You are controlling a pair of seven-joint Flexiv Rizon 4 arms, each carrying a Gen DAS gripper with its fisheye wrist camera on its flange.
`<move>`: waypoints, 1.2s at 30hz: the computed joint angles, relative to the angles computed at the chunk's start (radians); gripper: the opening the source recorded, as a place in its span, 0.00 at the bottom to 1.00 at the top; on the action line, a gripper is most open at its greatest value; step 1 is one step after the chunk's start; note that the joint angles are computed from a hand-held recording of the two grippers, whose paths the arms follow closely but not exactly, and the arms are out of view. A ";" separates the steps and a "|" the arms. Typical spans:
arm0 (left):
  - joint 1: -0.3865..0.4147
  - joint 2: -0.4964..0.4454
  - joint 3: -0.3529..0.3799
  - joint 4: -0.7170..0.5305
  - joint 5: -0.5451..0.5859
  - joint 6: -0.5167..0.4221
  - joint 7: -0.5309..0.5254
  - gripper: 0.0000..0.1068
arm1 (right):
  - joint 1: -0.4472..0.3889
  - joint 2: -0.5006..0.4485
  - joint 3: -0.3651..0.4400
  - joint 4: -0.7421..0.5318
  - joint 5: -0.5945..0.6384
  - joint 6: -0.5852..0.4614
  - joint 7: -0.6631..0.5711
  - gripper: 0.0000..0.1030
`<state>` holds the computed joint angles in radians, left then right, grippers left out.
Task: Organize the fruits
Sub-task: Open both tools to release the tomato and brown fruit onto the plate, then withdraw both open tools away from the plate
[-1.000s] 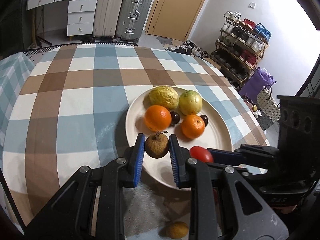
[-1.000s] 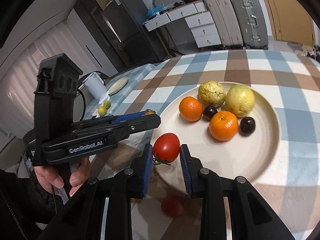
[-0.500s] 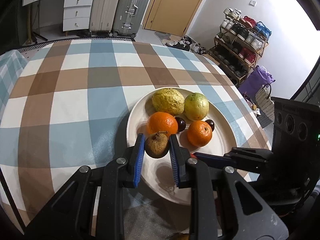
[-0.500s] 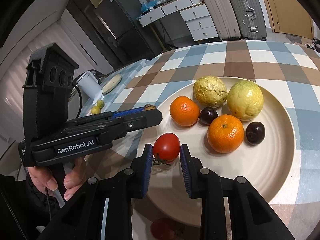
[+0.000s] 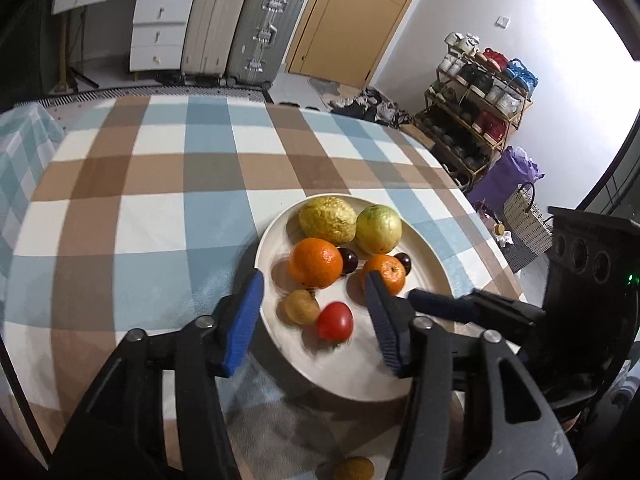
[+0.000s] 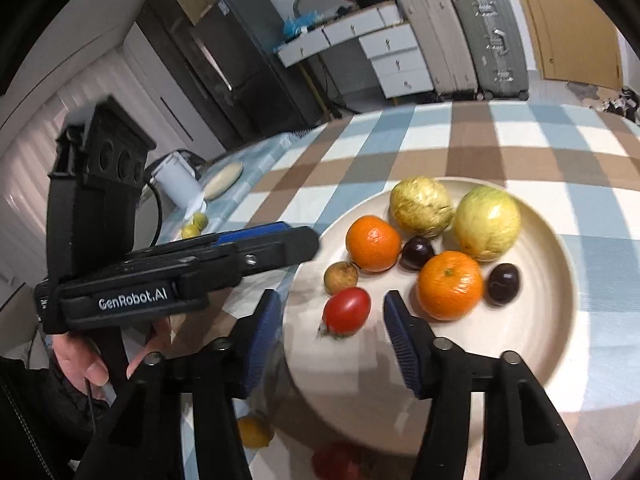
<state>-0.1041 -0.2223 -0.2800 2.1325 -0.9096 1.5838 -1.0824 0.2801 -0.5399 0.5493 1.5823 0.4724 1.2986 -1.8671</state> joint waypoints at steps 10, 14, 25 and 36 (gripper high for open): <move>-0.115 0.116 0.102 0.095 0.084 0.039 -0.123 0.52 | -0.074 0.148 0.058 0.153 0.099 0.172 -0.036 0.87; -0.163 0.163 0.229 0.110 0.438 0.015 -0.420 0.69 | -0.111 0.197 0.095 0.194 0.140 0.200 -0.061 0.90; -0.019 0.346 0.186 0.103 1.142 -0.128 -1.080 0.96 | -0.137 0.309 0.139 0.261 0.302 0.273 -0.160 0.98; 0.084 0.500 0.062 0.161 1.366 -0.223 -1.346 0.96 | 0.005 0.413 0.027 0.347 0.393 0.312 -0.181 0.98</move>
<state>-0.0205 0.2772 -0.2177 2.2938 0.4559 1.3608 -2.4283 0.2846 -0.1270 0.5758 1.9289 0.8658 1.6111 -2.0479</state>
